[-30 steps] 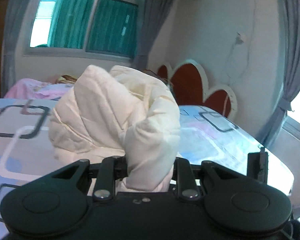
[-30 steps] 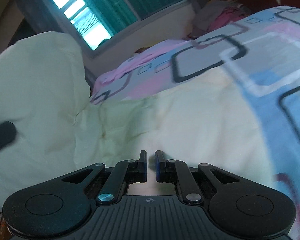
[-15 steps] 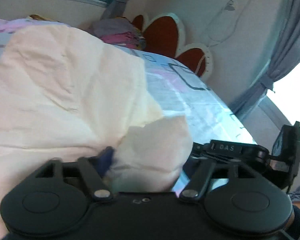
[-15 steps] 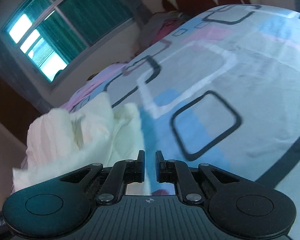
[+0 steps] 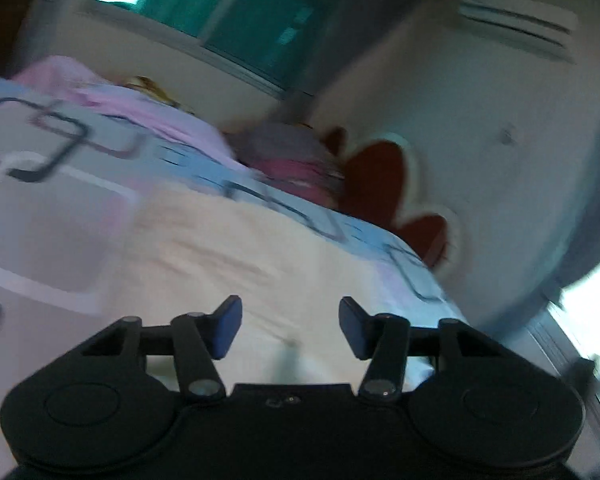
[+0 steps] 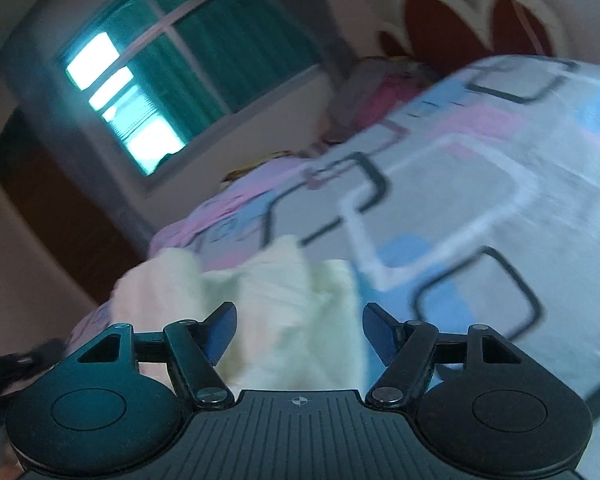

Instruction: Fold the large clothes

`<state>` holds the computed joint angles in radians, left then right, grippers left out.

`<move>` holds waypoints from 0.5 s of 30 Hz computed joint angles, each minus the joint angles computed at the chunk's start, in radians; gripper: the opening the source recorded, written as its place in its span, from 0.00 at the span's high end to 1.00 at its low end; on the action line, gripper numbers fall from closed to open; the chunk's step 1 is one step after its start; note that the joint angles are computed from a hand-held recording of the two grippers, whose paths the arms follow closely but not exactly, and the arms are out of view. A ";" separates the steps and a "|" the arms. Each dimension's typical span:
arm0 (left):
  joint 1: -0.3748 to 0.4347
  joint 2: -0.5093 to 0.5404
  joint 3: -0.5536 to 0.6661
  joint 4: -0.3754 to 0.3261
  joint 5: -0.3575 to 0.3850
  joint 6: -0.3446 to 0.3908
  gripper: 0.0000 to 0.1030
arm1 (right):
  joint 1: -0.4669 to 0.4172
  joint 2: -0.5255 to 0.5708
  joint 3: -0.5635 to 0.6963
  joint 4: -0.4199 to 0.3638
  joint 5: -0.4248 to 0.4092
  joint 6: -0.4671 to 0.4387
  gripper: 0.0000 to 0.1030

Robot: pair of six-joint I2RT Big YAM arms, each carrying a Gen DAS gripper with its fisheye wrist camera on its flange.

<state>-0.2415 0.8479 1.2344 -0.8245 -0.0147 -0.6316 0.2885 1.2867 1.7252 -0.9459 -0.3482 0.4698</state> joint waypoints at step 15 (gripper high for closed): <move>0.113 0.154 0.045 0.021 0.115 0.062 0.68 | 0.092 0.417 0.548 -0.350 -0.194 -0.262 0.60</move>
<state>-0.1285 1.0018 1.2795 -0.8036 0.0998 -0.5692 0.3808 1.7040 2.2732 -1.2959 -0.5424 0.2080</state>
